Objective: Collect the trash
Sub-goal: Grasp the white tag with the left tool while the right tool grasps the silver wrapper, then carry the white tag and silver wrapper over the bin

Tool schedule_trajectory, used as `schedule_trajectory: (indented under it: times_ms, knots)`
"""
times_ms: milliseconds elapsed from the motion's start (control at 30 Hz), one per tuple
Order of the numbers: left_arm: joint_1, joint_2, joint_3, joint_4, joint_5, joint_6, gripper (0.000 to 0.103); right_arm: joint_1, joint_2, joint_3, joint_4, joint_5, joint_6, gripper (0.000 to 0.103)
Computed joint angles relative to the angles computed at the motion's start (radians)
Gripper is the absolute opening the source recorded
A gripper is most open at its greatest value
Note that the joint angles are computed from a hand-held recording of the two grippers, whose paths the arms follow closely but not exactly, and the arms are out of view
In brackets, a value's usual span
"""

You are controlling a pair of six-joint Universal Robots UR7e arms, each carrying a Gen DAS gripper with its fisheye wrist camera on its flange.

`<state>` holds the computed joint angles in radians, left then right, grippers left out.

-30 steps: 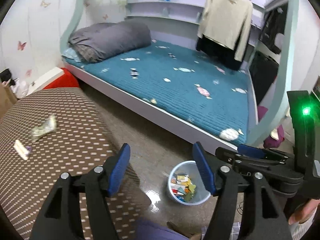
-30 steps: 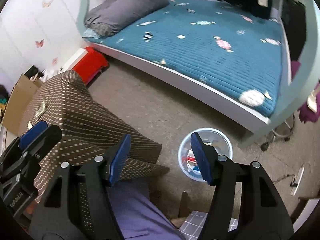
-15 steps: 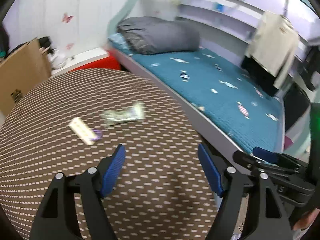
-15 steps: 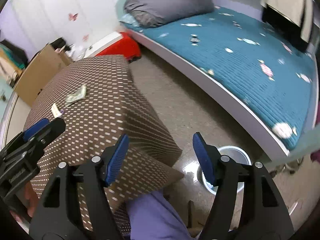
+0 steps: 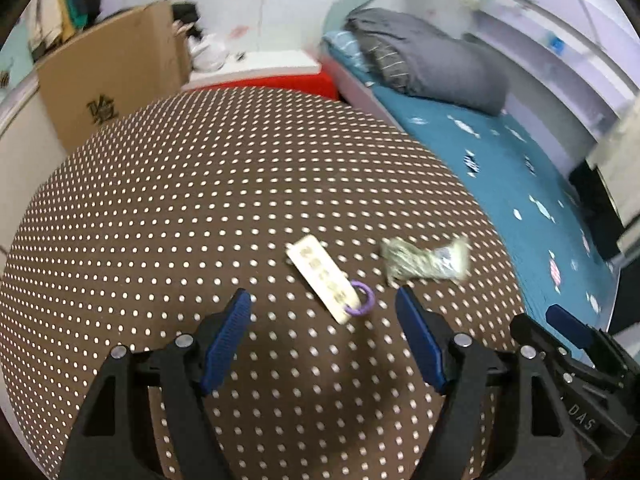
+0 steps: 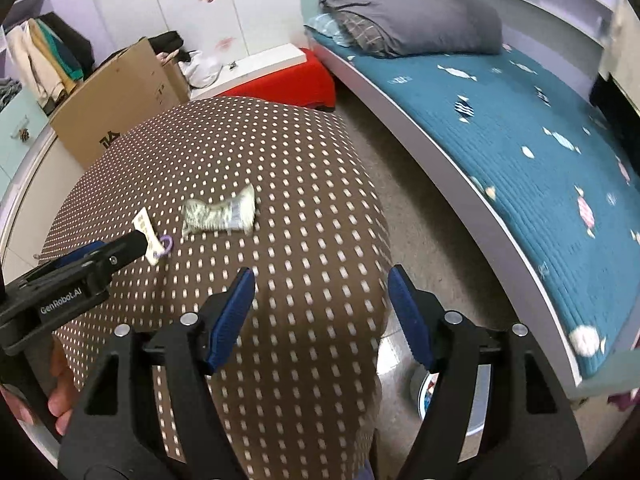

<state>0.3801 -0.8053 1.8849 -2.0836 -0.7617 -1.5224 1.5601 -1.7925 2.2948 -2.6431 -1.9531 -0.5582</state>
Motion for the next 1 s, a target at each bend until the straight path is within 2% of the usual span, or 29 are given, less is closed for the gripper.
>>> schedule_trajectory:
  times_ms: [233,267,333,367,400,433,533,667,733,800,833,867,933,1000]
  knots:
    - [0.069,0.023,-0.053,0.049,-0.019,-0.055,0.072,0.048,0.094,-0.044,-0.029,-0.028,-0.019,0.068]
    - [0.071,0.032,-0.071,0.083,-0.009,-0.07,0.064,0.051,0.098,-0.047,-0.028,-0.031,-0.021,0.068]
    - [0.073,0.047,-0.098,0.132,0.001,-0.064,0.031,0.055,0.106,-0.053,-0.024,-0.029,-0.028,0.068]
    - [0.073,0.046,-0.093,0.096,-0.003,-0.018,0.027,0.058,0.109,-0.054,-0.022,-0.024,-0.035,0.068]
    - [0.074,0.04,-0.075,0.034,-0.011,0.034,0.011,0.056,0.11,-0.058,-0.014,-0.006,-0.053,0.068]
    - [0.073,0.031,-0.058,0.001,-0.011,0.057,0.008,0.057,0.115,-0.064,-0.008,0.004,-0.062,0.068]
    - [0.056,0.002,-0.015,-0.035,0.017,0.076,0.001,0.06,0.123,-0.065,-0.004,0.037,-0.124,0.07]
    - [0.042,-0.049,0.049,-0.093,0.03,0.116,0.001,0.078,0.156,-0.054,0.017,0.066,-0.212,0.07]
    - [0.033,-0.077,0.081,-0.113,0.026,0.119,0.001,0.093,0.187,-0.042,-0.017,0.06,-0.251,0.07]
    - [0.024,-0.103,0.11,-0.134,0.026,0.122,0.001,0.103,0.222,-0.035,-0.053,0.036,-0.268,0.07]
    - [0.022,-0.11,0.119,-0.144,0.026,0.126,0.001,0.098,0.237,-0.046,-0.021,0.035,-0.249,0.069]
    - [0.02,-0.117,0.127,-0.155,0.028,0.132,0.001,0.093,0.237,-0.043,-0.032,0.056,-0.251,0.054]
    - [0.018,-0.115,0.131,-0.168,0.03,0.145,0.001,0.108,0.245,-0.03,-0.09,0.017,-0.262,0.022]
    - [0.013,-0.108,0.129,-0.178,0.027,0.154,0.001,0.091,0.23,-0.051,-0.02,0.052,-0.226,0.018]
